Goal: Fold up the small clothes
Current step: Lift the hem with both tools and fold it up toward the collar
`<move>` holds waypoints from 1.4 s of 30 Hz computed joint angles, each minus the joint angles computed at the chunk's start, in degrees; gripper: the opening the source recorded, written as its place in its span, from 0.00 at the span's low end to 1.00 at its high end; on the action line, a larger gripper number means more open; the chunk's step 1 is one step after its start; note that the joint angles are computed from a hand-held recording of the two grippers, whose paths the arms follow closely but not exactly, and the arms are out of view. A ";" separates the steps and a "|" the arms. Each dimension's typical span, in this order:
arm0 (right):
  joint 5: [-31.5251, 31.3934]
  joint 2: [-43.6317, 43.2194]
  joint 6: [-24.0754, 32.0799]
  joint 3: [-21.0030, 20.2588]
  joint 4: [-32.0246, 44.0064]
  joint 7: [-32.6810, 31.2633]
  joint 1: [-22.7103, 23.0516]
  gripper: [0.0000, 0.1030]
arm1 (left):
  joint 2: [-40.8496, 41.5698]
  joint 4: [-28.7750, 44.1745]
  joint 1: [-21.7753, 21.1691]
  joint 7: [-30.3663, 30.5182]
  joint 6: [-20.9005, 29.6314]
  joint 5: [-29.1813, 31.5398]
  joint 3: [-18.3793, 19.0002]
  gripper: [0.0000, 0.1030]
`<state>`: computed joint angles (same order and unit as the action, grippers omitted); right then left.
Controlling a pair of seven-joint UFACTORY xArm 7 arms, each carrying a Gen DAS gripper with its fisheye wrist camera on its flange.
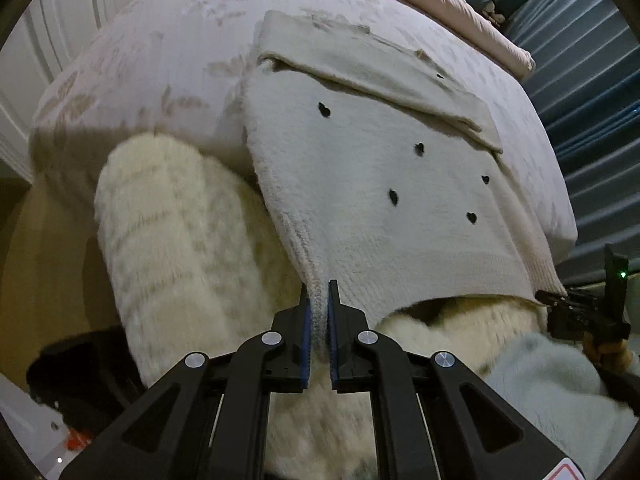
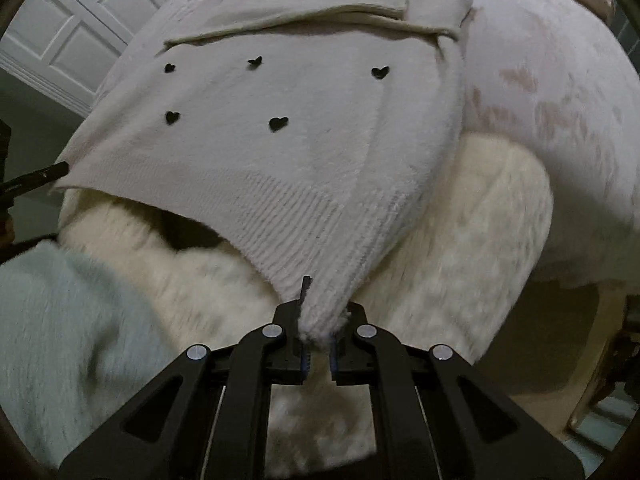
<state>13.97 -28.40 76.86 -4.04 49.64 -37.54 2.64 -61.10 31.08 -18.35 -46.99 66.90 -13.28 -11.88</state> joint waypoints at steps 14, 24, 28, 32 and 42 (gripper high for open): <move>27.41 30.26 -26.23 1.58 30.27 4.98 0.88 0.09 | 38.00 24.17 16.88 9.11 -33.90 18.16 2.54 0.05; 29.23 38.79 -55.75 8.94 28.26 21.15 -1.37 0.61 | 52.97 27.34 19.35 -13.12 -38.97 31.72 6.27 0.59; 32.19 29.66 -55.80 8.83 14.02 14.27 -2.68 0.69 | 43.50 16.50 18.39 -13.78 -38.70 34.38 5.15 0.76; 25.46 24.79 -53.75 5.68 4.92 18.86 -1.23 0.69 | 37.19 6.70 16.18 -10.91 -37.04 27.21 5.86 0.76; 31.95 32.02 -40.20 4.49 10.78 19.47 -1.22 0.68 | 40.74 1.26 14.01 -6.61 -45.06 12.79 8.40 0.64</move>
<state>45.92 3.62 36.66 0.45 60.41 -18.07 1.42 -20.36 32.34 -4.34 -53.60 21.84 -0.50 -3.48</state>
